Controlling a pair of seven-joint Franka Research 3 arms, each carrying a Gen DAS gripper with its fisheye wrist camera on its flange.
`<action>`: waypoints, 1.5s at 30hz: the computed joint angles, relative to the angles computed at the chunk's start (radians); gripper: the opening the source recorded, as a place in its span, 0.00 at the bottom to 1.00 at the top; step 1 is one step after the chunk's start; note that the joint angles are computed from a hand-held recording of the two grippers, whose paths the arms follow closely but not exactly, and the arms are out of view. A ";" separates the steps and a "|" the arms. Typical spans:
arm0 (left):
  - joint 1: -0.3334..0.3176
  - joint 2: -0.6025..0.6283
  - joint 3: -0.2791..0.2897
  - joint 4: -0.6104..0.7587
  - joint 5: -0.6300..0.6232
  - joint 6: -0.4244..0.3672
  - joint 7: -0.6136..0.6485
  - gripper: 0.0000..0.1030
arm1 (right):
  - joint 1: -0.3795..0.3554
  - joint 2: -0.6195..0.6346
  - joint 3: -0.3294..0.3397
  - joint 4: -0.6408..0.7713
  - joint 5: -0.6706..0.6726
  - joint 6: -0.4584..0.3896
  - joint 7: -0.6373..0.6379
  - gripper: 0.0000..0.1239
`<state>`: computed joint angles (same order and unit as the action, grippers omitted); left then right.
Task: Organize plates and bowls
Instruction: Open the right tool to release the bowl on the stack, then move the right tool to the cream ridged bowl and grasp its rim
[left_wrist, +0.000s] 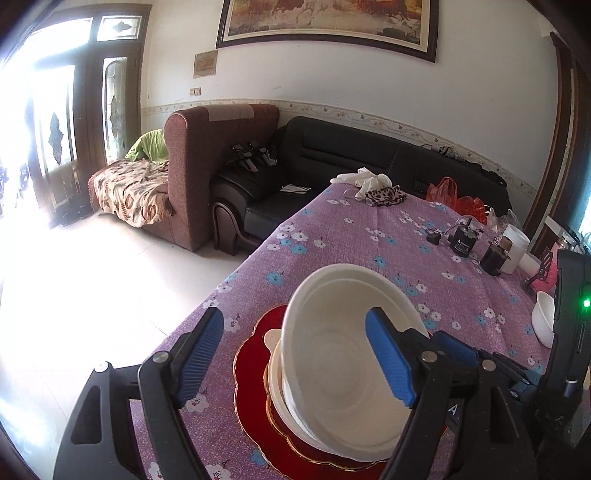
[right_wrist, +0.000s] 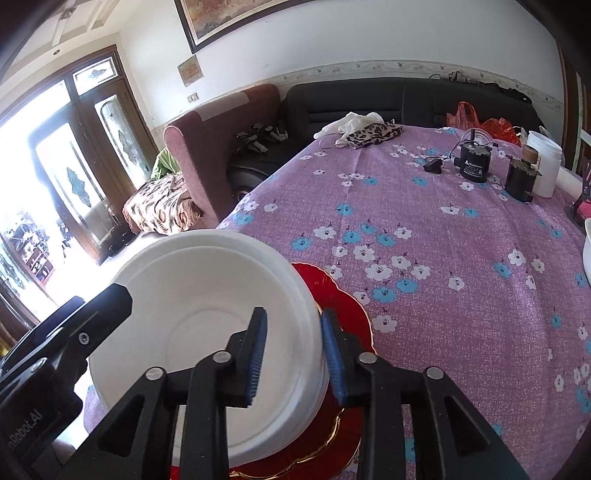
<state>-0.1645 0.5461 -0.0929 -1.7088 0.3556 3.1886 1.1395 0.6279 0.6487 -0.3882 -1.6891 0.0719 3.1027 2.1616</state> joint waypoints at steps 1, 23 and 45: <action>-0.018 -0.008 0.024 -0.009 0.003 0.010 -0.010 0.80 | 0.002 -0.002 -0.004 -0.005 0.001 0.010 0.002 0.39; -0.312 -0.113 0.341 -0.142 0.041 0.098 -0.099 0.82 | 0.115 -0.099 -0.094 -0.172 0.152 0.140 -0.083 0.49; 0.041 -0.120 -0.264 -0.159 0.024 -0.025 0.206 0.83 | -0.084 -0.359 0.067 -0.598 0.456 0.419 -0.304 0.52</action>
